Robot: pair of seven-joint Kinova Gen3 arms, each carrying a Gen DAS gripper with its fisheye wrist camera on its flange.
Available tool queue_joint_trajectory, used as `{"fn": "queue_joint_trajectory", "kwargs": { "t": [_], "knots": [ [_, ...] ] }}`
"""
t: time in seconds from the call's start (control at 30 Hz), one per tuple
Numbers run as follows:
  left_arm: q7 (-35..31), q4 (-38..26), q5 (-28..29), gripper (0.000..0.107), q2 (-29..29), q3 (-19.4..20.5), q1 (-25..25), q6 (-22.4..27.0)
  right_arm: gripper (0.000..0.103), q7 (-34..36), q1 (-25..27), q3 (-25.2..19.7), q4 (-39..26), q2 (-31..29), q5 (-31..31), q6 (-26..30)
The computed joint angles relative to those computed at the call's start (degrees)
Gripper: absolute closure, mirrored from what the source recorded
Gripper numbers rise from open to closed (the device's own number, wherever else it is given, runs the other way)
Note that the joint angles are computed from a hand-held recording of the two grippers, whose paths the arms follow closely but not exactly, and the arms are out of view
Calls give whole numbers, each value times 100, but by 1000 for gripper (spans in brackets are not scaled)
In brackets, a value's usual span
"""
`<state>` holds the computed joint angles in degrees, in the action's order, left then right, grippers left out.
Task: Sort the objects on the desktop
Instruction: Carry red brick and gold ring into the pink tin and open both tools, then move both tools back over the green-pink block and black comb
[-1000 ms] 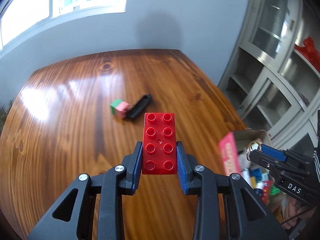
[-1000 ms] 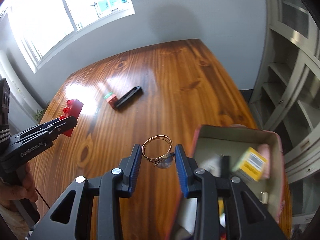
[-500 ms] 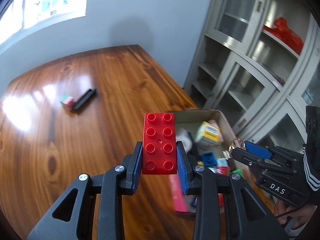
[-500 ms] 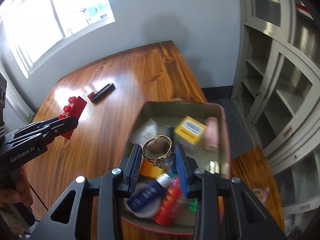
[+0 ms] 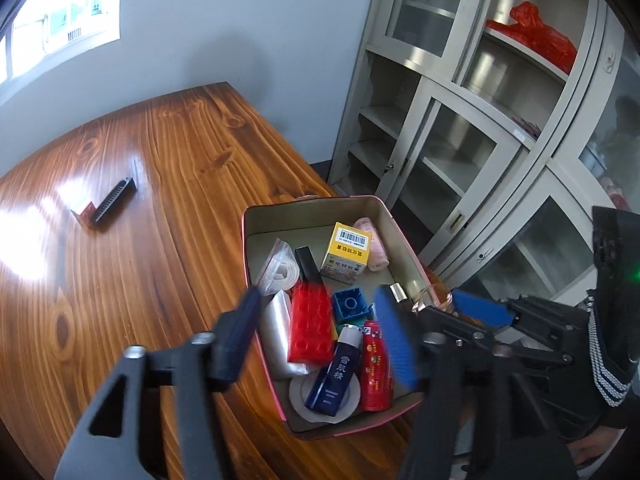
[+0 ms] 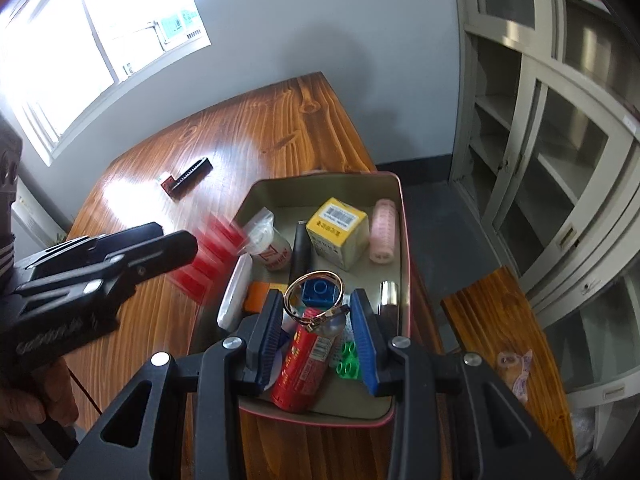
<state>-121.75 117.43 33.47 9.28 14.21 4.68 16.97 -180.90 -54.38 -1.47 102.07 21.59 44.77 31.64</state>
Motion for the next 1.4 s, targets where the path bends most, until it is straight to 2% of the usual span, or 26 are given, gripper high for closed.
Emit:
{"fn": "queue_joint_trajectory", "kwargs": {
  "t": [0.07, 0.1, 0.33, 0.53, 0.83, 0.93, 1.2, 1.4],
  "knots": [
    [109, 36, -46, 39, -43, -49, 51, -28, 49, -58, 23, 5, 54, -15, -32, -85],
    [194, 48, -103, 39, -57, -88, 89, -37, 48, -97, -2, 23, 67, -23, -13, -75],
    [712, 237, -477, 39, -251, -332, 153, -117, 48, -138, -72, -3, -59, 45, 70, -40],
    [833, 424, -552, 39, -443, -523, -8, -148, 47, 91, -146, -6, -375, 234, 3, -42],
    [1176, 690, -788, 39, -702, -950, -279, -167, 45, 1148, -191, -24, -1181, 691, -519, -65],
    [1548, 803, -1128, 39, -794, -1103, -329, -227, 45, 1579, -223, -7, -1484, 866, -750, -90],
    [1435, 944, -1006, 39, -854, -1425, -703, -184, 40, 2858, -133, -111, -2373, 1414, -1615, 54],
    [731, 972, -408, 39, -771, -1518, -1066, -112, 39, 3640, -142, -86, -3065, 1811, -2176, 283]
  ]
}}
